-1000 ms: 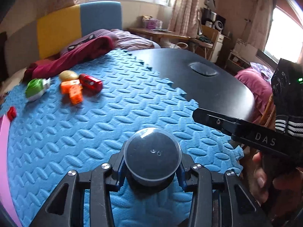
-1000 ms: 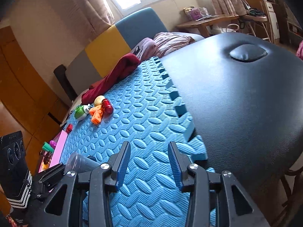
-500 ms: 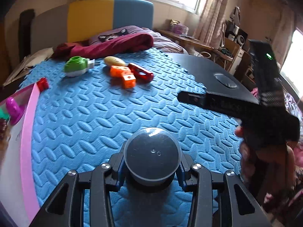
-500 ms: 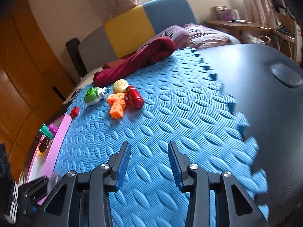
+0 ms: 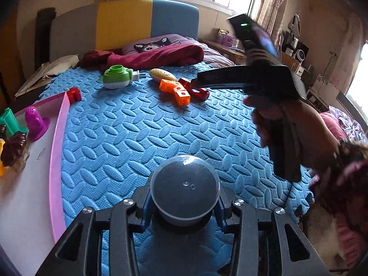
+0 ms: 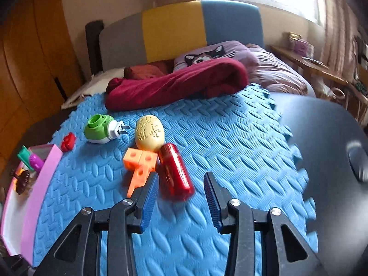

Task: Organize rigid objects
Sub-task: 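Grasp the red bottle with the right tool while the left tool holds the cup, then carry the clear cup into the tray and open the left tool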

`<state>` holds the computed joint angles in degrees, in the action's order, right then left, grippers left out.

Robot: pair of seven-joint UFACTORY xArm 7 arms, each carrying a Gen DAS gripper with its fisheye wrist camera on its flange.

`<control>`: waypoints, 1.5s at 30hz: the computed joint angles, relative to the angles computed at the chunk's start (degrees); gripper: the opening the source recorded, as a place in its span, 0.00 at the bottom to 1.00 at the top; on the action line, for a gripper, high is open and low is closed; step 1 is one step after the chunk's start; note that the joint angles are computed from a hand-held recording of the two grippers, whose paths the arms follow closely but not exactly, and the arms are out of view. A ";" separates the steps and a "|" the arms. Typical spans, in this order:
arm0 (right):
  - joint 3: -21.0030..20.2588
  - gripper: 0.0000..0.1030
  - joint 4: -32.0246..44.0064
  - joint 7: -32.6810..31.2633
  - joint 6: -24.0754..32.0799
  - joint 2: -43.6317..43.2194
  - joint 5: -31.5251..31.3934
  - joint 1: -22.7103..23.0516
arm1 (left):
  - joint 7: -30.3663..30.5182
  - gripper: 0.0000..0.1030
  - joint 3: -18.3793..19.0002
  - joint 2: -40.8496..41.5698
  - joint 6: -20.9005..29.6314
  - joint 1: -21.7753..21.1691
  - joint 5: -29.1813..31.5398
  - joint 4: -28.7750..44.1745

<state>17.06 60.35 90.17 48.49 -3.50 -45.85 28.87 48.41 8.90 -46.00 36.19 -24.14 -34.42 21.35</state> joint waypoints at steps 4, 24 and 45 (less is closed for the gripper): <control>-0.98 0.34 2.89 -5.63 0.53 3.68 1.92 0.25 | 1.22 0.43 0.96 -0.33 0.58 0.42 0.08 -0.05; 1.61 0.25 -5.31 12.25 -2.86 -2.46 -2.16 0.56 | 2.64 0.42 2.04 -1.76 3.24 0.83 -3.17 0.59; 2.21 0.25 0.70 9.32 5.58 2.03 -5.36 5.80 | 2.93 0.42 7.00 -0.44 3.36 10.23 0.15 7.16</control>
<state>19.27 61.05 99.49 54.07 -1.47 -51.21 34.67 51.35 15.90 -46.44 39.56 -13.90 -34.28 28.51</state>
